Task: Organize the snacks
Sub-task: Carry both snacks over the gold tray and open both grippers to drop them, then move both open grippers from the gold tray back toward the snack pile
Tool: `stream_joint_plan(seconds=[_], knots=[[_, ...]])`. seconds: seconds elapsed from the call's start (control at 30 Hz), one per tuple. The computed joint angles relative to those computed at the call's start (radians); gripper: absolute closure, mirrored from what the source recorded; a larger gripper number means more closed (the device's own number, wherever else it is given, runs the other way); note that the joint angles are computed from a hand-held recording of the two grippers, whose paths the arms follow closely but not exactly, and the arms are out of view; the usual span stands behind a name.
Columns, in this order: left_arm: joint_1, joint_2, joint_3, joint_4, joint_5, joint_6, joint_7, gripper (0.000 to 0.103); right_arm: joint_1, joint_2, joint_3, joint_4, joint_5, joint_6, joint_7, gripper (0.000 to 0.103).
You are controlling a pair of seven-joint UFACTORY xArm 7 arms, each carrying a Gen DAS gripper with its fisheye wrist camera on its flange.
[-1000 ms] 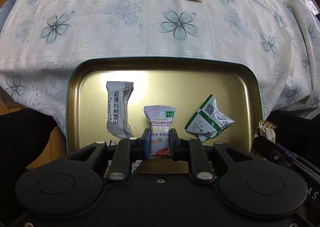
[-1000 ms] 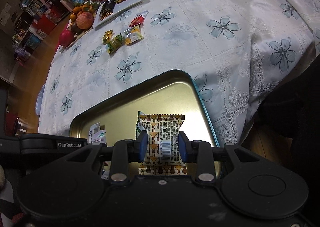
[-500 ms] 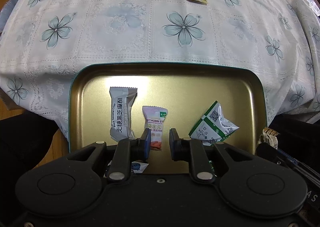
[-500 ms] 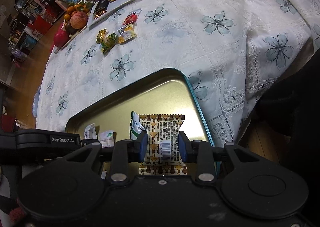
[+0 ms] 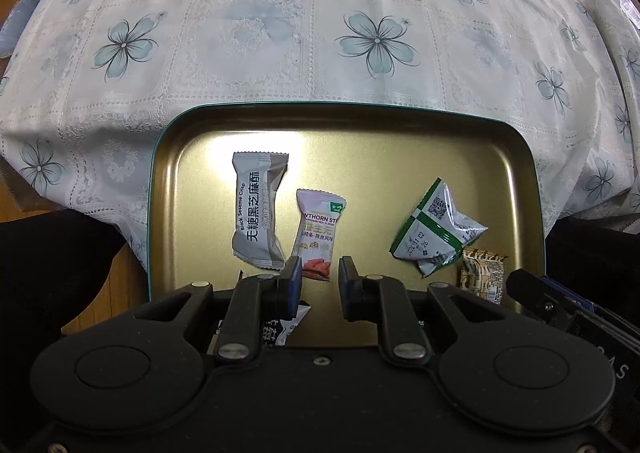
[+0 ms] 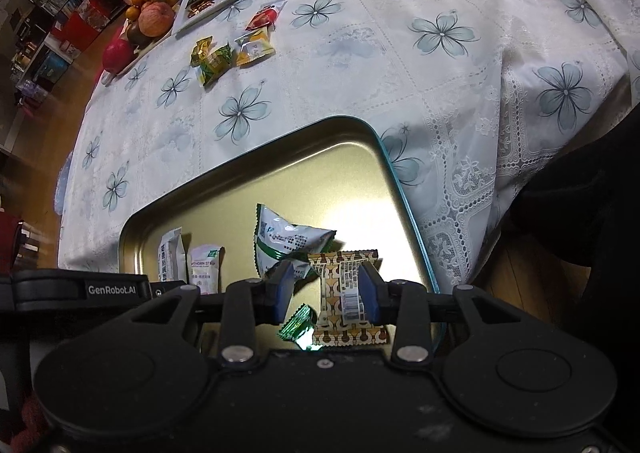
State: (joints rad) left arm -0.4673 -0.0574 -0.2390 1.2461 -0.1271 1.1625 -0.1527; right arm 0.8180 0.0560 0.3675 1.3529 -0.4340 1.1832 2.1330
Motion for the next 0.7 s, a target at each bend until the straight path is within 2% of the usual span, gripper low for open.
stream_joint_plan(seconds=[0.1, 0.7], knots=[[-0.002, -0.01, -0.001, -0.008, 0.0, -0.003, 0.005, 0.077, 0.007, 0.011, 0.001, 0.021, -0.01, 0.027, -0.01, 0.064], [0.008, -0.074, 0.0, -0.042, 0.031, 0.016, 0.042, 0.077, 0.038, 0.058, -0.024, 0.076, -0.013, -0.016, -0.09, 0.064]])
